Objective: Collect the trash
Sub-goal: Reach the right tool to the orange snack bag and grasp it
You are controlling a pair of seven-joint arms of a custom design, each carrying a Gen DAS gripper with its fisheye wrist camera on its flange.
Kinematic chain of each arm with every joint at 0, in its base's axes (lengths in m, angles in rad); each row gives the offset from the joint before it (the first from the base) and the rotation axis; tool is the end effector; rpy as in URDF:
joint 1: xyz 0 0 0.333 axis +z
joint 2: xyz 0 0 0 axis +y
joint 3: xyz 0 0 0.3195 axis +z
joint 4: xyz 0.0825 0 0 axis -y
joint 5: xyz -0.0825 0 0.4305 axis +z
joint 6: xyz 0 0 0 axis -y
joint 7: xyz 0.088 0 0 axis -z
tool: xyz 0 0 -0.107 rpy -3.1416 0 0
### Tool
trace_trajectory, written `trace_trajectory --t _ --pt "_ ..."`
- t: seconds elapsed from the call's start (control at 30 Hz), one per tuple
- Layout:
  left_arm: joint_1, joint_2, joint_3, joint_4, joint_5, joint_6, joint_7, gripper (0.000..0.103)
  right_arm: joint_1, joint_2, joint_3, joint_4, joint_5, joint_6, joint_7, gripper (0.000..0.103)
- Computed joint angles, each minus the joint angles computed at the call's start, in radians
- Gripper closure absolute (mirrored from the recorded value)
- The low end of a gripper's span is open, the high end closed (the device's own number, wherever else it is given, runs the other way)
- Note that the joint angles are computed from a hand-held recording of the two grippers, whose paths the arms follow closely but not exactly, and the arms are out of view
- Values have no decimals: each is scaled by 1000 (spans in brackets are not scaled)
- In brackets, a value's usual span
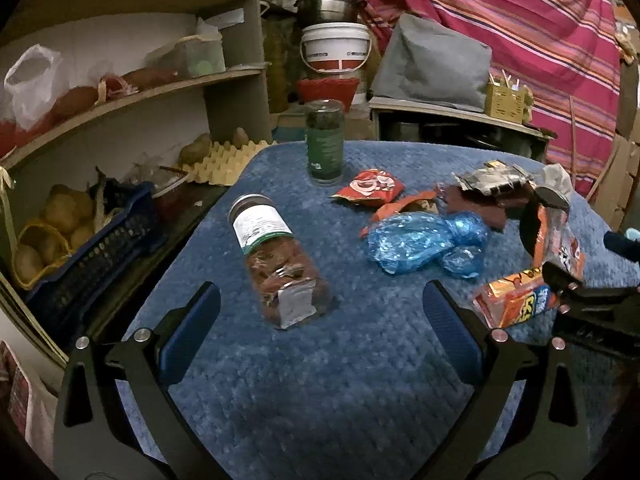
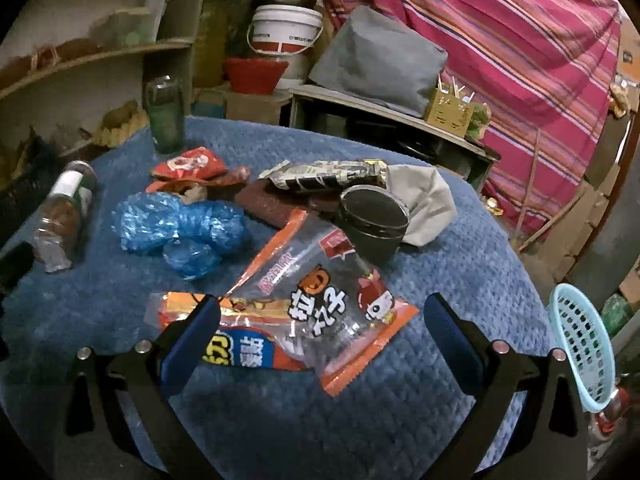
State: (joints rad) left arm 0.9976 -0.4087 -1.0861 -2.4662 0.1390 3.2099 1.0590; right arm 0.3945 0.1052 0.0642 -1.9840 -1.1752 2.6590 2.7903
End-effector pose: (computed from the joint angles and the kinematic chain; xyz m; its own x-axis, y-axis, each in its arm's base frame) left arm 0.5349 -0.0841 0.4448 0.1559 -0.9867 -0.0466 -0.5536 -0.0483 -0.8314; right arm 0.5749 0.3119 0.4430 0.0581 -0.9766 0.2072 -0.5994 -0.2001 -0.7750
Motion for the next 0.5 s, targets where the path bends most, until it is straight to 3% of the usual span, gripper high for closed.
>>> trace_trajectory --t 0.13,0.33,0.5 --pt "26 -13 -12 5 0 -8 -19 5 6 40 -4 39 21 -36 -21 4" --pt "12 -6 8 3 -1 -5 -26 5 12 48 -21 63 30 -60 -14 4" --pt "5 -5 12 7 7 -10 -28 5 -10 46 -30 62 76 -36 -40 5"
